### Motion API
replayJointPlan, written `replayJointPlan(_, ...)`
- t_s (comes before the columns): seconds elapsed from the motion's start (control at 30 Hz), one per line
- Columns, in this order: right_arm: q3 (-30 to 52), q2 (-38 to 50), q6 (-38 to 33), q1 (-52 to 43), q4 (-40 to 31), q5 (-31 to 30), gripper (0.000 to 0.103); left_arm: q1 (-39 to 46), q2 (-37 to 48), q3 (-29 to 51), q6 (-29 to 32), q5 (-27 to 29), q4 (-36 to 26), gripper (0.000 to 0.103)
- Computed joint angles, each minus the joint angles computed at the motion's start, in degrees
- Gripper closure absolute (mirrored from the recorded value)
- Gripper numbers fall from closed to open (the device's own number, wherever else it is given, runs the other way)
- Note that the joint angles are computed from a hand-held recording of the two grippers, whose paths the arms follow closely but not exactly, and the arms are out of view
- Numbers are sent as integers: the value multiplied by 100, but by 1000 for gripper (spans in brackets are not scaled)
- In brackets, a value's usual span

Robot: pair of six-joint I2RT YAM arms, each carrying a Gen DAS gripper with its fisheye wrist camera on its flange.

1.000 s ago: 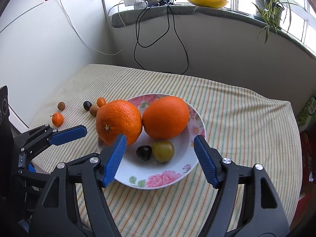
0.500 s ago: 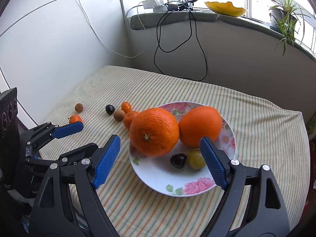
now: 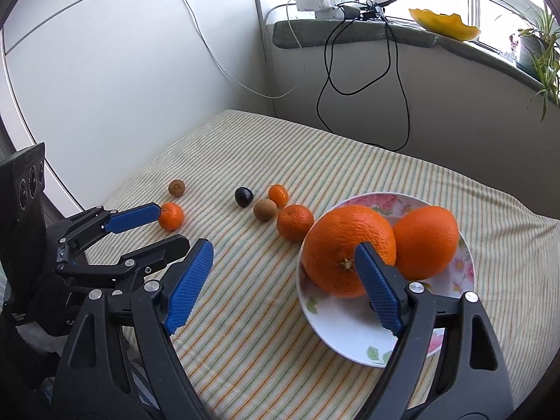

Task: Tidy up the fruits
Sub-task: 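Move both tools back from the plate toward the remaining small fruits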

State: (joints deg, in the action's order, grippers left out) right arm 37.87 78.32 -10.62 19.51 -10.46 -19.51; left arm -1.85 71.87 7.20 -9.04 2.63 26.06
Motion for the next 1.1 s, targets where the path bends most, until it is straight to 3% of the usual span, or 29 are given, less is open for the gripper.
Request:
replayJointPlan(0.4, 76, 196, 200, 621, 130, 114, 18, 1554, -288, -451, 620, 952, 71, 43)
replayJointPlan(0.7, 293, 657, 404, 1064, 319, 181, 18, 2919, 792, -474, 1237, 1832, 731, 43)
replayJointPlan(0.93, 459, 1030, 506, 1468, 568, 195, 18, 3759, 1191, -97, 1615, 2363, 539, 45)
replayJointPlan(1.1, 542, 1319, 565, 1789, 725, 233, 18, 4116, 1734, 408, 1825, 2643, 408, 54)
